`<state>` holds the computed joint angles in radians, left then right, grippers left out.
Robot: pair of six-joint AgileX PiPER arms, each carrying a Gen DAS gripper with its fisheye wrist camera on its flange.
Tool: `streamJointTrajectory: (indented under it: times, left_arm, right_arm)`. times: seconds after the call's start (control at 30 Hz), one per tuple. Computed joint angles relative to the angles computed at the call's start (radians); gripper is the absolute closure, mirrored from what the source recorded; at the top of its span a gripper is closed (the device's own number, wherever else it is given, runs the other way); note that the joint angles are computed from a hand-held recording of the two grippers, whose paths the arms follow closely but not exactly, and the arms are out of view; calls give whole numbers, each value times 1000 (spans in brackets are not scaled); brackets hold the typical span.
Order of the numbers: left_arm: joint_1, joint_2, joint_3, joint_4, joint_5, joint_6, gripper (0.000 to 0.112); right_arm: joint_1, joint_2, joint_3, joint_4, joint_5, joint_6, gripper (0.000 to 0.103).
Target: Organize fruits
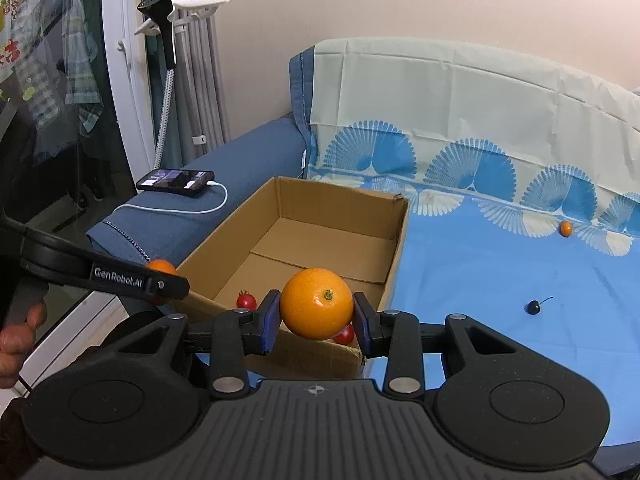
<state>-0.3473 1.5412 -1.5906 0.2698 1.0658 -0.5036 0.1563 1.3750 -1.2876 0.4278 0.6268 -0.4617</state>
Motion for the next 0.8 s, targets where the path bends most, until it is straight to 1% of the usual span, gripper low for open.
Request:
streamJointTrajectory:
  times: [0.13, 0.23, 0.4, 0.5, 0.63, 0.8]
  left_arm:
    - [36, 61, -66, -26, 19, 35, 71]
    - [50, 110, -112, -20, 18, 47, 71]
    - [85, 224, -216, -38, 28, 76, 71]
    - [101, 297, -288, -53, 42, 100, 71]
    - [119, 419, -424, -79, 84, 134, 71]
    - [139, 559, -576, -92, 135, 170, 71]
  right_arm:
    - [12, 56, -40, -22, -11, 19, 64]
    - [23, 118, -87, -38, -7, 37, 64]
    - [39, 234, -177, -51, 28, 53, 64]
    - [52, 298, -229, -70, 35, 68, 64]
    - [58, 400, -334, -93, 51, 85, 64]
    - [73, 534, -474, -157, 69, 110, 64]
